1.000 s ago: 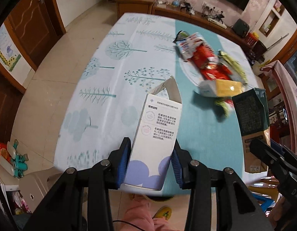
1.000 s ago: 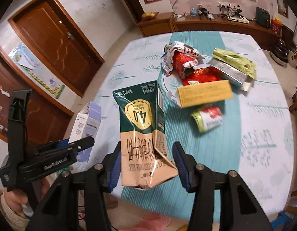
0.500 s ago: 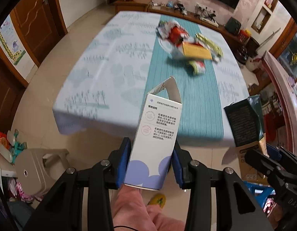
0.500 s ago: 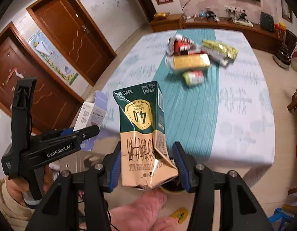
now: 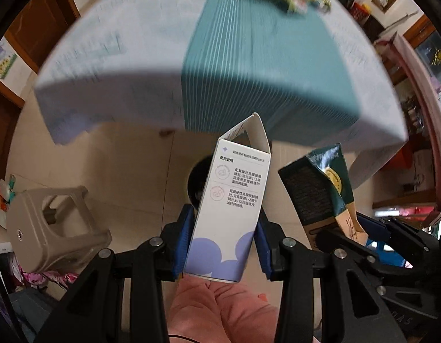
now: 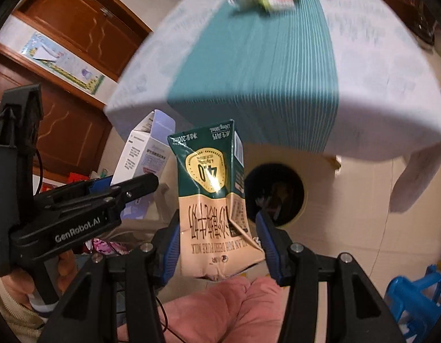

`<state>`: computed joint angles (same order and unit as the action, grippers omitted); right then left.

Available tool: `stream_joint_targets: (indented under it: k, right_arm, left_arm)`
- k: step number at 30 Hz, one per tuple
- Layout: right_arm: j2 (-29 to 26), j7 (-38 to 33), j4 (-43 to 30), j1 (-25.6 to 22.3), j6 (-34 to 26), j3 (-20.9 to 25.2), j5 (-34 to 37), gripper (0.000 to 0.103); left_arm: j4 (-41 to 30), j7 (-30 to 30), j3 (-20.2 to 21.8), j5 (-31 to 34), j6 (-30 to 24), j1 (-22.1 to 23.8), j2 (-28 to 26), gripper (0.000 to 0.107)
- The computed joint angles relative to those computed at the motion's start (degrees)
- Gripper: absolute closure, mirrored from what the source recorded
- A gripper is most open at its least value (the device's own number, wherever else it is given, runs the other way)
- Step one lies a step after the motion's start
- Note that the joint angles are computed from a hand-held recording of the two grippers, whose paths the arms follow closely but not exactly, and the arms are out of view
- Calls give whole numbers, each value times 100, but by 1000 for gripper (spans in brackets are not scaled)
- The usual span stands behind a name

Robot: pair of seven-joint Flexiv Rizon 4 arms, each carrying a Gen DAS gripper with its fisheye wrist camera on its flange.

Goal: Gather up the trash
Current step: 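Carry both items down over the black bin and open both tools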

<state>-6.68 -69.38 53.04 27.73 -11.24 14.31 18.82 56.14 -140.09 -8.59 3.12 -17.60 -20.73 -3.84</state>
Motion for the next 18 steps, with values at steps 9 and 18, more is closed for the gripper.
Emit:
stream_joint_targets:
  k: [9, 18]
  right_arm:
    - [402, 342, 2545, -38, 1662, 154, -163, 53]
    - [-22, 503, 4092, -86, 3583, 155, -198, 53]
  left_arm:
    - [3045, 602, 268, -712, 2303, 188, 670, 68]
    - [4820, 1193, 310, -1020, 4595, 370, 390, 66]
